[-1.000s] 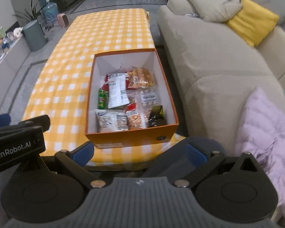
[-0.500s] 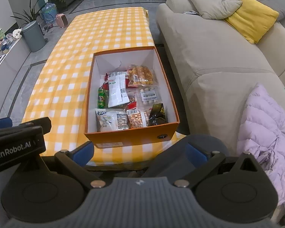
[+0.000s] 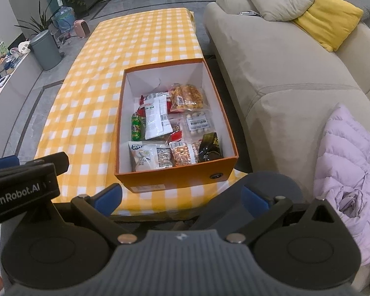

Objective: Organize snacks

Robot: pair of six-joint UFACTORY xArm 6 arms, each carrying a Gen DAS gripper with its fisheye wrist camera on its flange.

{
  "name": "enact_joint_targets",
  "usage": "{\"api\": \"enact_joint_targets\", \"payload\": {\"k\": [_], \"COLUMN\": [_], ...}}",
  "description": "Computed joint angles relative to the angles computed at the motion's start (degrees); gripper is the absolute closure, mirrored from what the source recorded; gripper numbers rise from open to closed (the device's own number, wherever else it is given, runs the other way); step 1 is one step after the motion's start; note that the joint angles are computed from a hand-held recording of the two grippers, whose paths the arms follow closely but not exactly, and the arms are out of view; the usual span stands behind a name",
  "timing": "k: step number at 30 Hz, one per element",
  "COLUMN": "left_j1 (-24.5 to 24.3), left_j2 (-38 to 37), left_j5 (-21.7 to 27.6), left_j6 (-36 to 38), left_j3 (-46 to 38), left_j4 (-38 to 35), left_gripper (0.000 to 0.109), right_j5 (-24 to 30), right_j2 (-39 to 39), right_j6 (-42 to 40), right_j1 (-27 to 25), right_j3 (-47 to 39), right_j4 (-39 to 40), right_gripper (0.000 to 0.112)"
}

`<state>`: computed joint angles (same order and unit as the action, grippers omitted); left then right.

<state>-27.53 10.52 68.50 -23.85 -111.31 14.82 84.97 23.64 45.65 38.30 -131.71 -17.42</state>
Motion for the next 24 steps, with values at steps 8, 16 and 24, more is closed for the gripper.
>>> {"api": "enact_joint_targets", "payload": {"k": [8,16,24], "left_j1": [-0.1,-0.2,-0.2], "left_j2": [0.2,-0.3,-0.5], "left_j5": [-0.1,-0.1,-0.1], "left_j6": [0.1,-0.2,-0.1], "left_j3": [-0.1,0.7,1.0], "left_j4": [0.8,0.9,0.7], "left_gripper": [0.016,0.016,0.016], "right_j5": [-0.1,-0.4,-0.8], "right_j2": [0.0,-0.3,-0.7], "right_j6": [0.1,-0.2,0.0], "right_j1": [0.1,-0.2,-0.3], "right_j3": [0.1,0.8,1.7], "right_j4": [-0.2,0.8,1.0], "right_gripper": [0.013,0.013,0.013]}}
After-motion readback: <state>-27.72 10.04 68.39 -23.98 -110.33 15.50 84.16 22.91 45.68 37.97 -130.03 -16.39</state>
